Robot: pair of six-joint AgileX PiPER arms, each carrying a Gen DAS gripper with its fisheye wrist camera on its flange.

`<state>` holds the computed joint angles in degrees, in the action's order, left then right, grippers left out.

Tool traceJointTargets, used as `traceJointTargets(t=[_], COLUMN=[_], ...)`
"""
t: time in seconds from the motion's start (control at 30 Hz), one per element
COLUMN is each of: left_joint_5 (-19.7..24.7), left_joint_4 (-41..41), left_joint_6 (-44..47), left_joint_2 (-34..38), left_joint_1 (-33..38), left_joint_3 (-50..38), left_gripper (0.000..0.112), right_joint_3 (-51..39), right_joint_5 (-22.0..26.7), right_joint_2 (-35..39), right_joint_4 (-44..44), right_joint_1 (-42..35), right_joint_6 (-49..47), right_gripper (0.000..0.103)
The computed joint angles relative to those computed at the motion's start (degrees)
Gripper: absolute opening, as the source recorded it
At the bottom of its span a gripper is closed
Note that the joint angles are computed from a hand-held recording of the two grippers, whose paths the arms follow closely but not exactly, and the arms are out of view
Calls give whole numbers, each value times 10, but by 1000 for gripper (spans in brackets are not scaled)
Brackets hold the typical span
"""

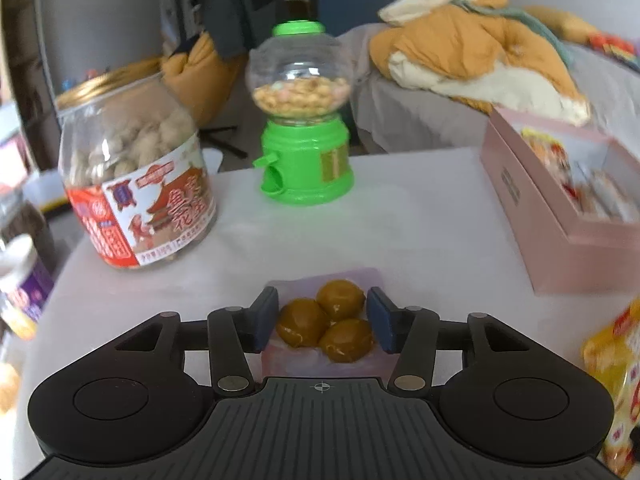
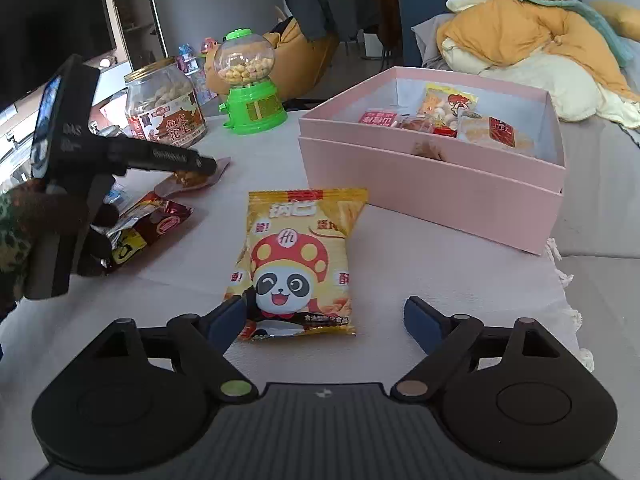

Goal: Organize snacks

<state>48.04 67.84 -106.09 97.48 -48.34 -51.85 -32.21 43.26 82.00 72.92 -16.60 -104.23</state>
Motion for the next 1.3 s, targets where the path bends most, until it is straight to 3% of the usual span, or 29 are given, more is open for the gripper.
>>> traceJointTargets(t=[0.2,0.53,0.87,1.0,1.1,1.13,1.2,1.3], left_joint_5=[-46,-42,-35,-87,-37,-23,-16,-56], left_joint_4=[-20,-5,2,4,-2,-3,-13,-61], left_joint_6=[15,-18,-62,-93,-110,-114,-118,-72], left_joint_2=[-26,-25,-58,-105,-135,-148,-172,-186], left_joint_1=[-39,-129,-214,-176,-199,-212,-232,-248], left_joint_3=[7,18,63,89,99,105,115,111], left_gripper=[54,55,55,46,46,46,46,46], right_joint_3=[14,17,-5,-65,-128,-128,-105,-52], right_joint_5=[-19,-35,9,-32,-37,-52,-88,-111], right_joint_2=[-11,-11,1,23,84,84,62,24], right_joint_4=[15,34,40,-3,-62,-62,-59,-17], right_joint_1=[12,14,-14,72,123,134,150,140], right_joint_6=[-18,-18,8,130,216,215,183,81], right_gripper=[88,90,90,90,90,89,75,75])
